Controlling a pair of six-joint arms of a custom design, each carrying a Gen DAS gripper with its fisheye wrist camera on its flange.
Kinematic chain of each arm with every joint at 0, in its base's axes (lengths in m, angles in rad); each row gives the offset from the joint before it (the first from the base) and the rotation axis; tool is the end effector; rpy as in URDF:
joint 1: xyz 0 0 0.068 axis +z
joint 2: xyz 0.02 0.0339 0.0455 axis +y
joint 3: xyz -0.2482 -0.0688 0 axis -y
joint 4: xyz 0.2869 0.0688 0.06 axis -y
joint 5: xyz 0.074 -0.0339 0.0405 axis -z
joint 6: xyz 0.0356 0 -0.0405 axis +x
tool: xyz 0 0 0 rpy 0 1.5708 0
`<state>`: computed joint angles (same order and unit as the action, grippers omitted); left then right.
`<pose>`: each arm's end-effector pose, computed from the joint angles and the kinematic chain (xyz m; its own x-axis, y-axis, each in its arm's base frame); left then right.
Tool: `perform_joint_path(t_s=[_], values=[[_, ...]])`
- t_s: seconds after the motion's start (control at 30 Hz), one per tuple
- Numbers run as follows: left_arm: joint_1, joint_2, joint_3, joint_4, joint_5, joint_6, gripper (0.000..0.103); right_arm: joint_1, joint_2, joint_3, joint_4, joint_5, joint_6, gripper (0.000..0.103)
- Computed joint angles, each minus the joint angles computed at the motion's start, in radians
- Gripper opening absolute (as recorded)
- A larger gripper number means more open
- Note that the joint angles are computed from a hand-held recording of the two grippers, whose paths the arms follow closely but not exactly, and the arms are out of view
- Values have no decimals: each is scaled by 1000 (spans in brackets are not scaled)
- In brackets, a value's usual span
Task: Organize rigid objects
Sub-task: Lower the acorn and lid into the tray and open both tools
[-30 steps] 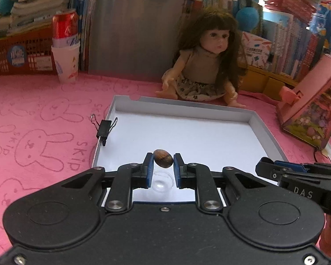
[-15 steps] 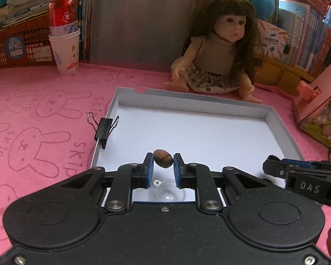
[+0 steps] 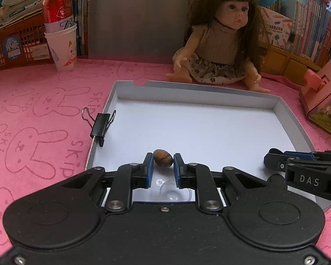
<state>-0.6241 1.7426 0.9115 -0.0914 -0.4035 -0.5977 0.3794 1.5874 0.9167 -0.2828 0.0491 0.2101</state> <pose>0.3040 -0.2017 0.1015 -0.7289 -0.1129 -0.6753 -0.0788 0.9936 -0.0811 0.3254 0.1278 0.1410 -0.8124 -0.0997 -0.5744 -0.1780 0.9806 0.0816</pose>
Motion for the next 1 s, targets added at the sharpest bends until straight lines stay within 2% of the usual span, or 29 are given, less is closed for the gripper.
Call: perform_joint_path(t_s=[0.4,0.5,0.63,0.67,0.7,0.8,1.0], values=[[-3,10,-1,8,-9,4,18,1,15,7,-4,2,-1,38],[-5,8,-3,11,-12,5,18,-1,14,4,1,-1,1,42],[-7,-10,-16,18,-13,5,19,-2,4,-4,5,-9,0,43],[-9,-17,-20,19,-15,4,20,-2,-2,-8,6,-9,-1,47],[-11,-23,-23,18,-16,3,24,-2,-8,-11,6,-8,-4,53],[-16,-49,-40,22,-22,6,34,1,-30,-25,10,-7,-9,56],[-45,-108,-74,20,-65,19,43,7,-94,-66,18,1,-23,65]])
